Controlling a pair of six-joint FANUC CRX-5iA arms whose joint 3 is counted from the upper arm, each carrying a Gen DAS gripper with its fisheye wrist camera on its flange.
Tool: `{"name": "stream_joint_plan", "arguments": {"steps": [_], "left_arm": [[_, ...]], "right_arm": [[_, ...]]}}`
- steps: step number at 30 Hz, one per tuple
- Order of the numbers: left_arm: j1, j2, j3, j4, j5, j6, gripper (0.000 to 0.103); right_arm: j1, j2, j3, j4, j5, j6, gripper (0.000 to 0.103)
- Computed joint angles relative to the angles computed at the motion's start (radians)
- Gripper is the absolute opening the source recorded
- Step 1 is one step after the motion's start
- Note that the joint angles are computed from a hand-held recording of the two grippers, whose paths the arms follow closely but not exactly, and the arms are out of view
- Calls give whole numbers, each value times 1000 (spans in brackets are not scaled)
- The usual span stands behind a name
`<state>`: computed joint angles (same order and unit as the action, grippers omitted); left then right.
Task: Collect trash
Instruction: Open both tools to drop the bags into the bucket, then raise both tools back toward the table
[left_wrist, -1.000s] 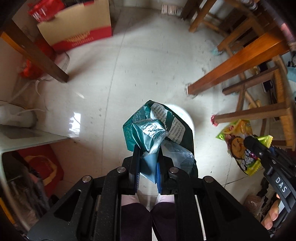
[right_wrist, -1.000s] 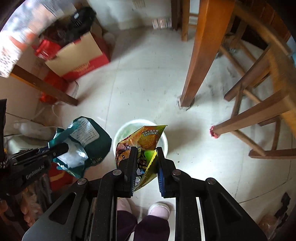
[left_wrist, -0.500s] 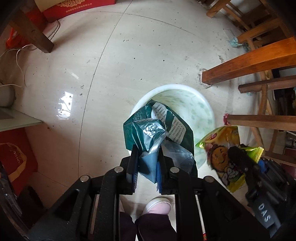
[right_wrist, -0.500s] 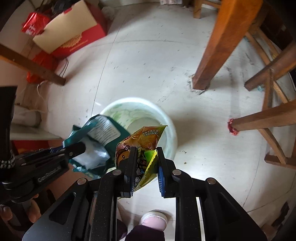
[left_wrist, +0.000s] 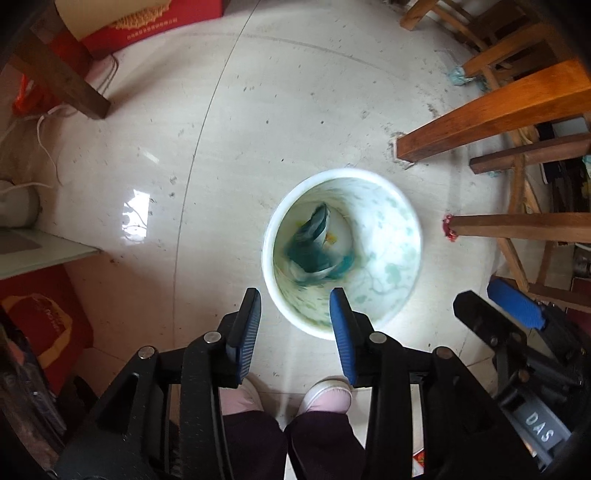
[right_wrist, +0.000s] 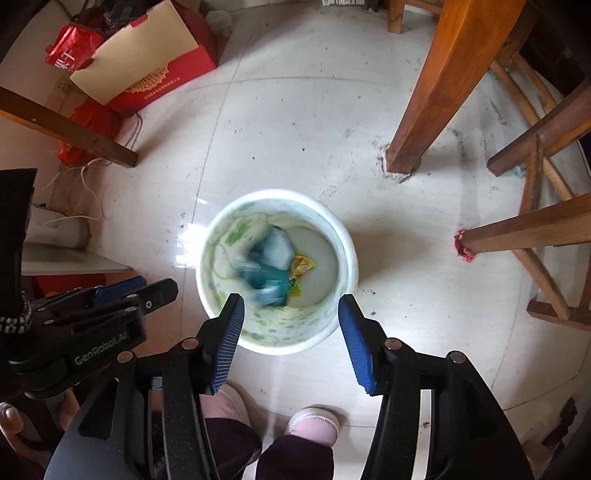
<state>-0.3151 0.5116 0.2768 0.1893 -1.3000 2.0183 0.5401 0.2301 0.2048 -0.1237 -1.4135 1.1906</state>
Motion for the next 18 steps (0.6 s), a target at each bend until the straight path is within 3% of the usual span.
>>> {"name": "stream_joint_plan", "arguments": {"steps": [5, 10, 14, 18], "left_arm": [[-3, -42, 86, -24, -103, -3, 38], [-7, -70, 246, -58, -242, 11, 38], [-7, -67, 435, -83, -382, 20, 38], [0, -9, 716, -100, -540, 11, 38]], "right_arm": [[8, -9, 110, 13, -93, -21, 49], [19, -1, 262, 32, -195, -39, 49], [30, 32, 460, 58, -305, -73, 49], [44, 91, 694, 88, -412, -91, 49]]}}
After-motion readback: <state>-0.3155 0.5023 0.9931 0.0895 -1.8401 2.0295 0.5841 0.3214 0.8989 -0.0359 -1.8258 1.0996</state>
